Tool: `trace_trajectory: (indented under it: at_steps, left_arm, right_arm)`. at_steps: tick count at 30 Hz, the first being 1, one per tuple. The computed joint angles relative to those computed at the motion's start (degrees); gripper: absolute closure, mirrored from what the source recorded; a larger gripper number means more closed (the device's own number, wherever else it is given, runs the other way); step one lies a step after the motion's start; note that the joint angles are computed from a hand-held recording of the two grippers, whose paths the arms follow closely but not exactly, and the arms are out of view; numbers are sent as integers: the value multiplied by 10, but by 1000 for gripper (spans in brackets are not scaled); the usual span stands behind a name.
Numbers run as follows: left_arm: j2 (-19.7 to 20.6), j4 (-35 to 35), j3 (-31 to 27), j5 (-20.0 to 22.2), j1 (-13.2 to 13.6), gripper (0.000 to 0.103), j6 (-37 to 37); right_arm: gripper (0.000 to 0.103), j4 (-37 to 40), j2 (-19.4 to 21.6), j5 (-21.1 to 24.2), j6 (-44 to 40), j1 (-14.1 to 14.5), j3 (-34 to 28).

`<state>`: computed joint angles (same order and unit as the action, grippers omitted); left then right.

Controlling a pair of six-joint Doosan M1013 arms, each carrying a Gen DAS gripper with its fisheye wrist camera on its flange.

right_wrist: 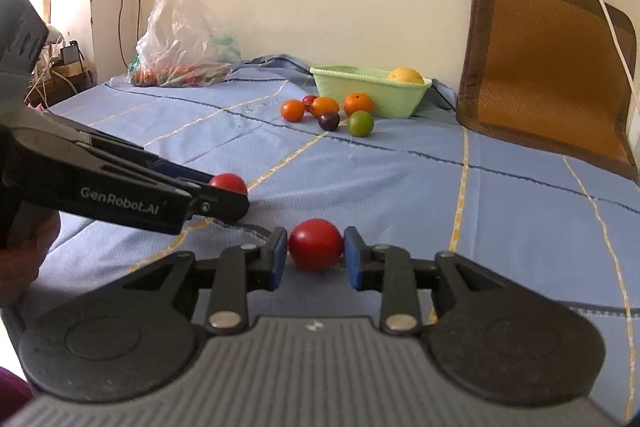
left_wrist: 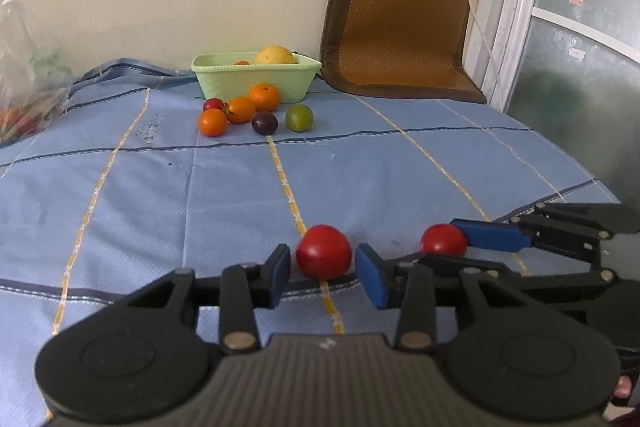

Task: Organize fruits
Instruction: 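Grasp a red tomato with the left tool while the right grasps another red tomato, then carry both red tomatoes into the green basket and open both tools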

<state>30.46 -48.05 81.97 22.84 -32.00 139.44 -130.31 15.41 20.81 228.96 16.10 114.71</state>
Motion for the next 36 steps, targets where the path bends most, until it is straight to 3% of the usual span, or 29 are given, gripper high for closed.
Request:
trace_trajectory:
  at_steps: [13,16,22,25,31,36]
  left_arm:
    - [3,20,-2,-15,-6,66,-8]
    - [3,27,-1,-26,-9,72,-4]
    - [10,-2,-18,6,0,72,9]
    - [15,-4,-32,-1,1,72,20]
    - [43,61,-91,-22,-1,72,-24]
    - [82,170,-166,-21,-1,72,-133]
  right_arm:
    - [67,30,-2,-3,-17,3,4]
    - [67,34,-3,-3,-19,4,5]
    - [71,30,-4,-3,-17,1,3]
    - [71,14,-2,-4,-2,-4,-3]
    - [71,-6,12,-10,-8,-22,-36]
    - [71,-27,36,-13,-14,-40,-81]
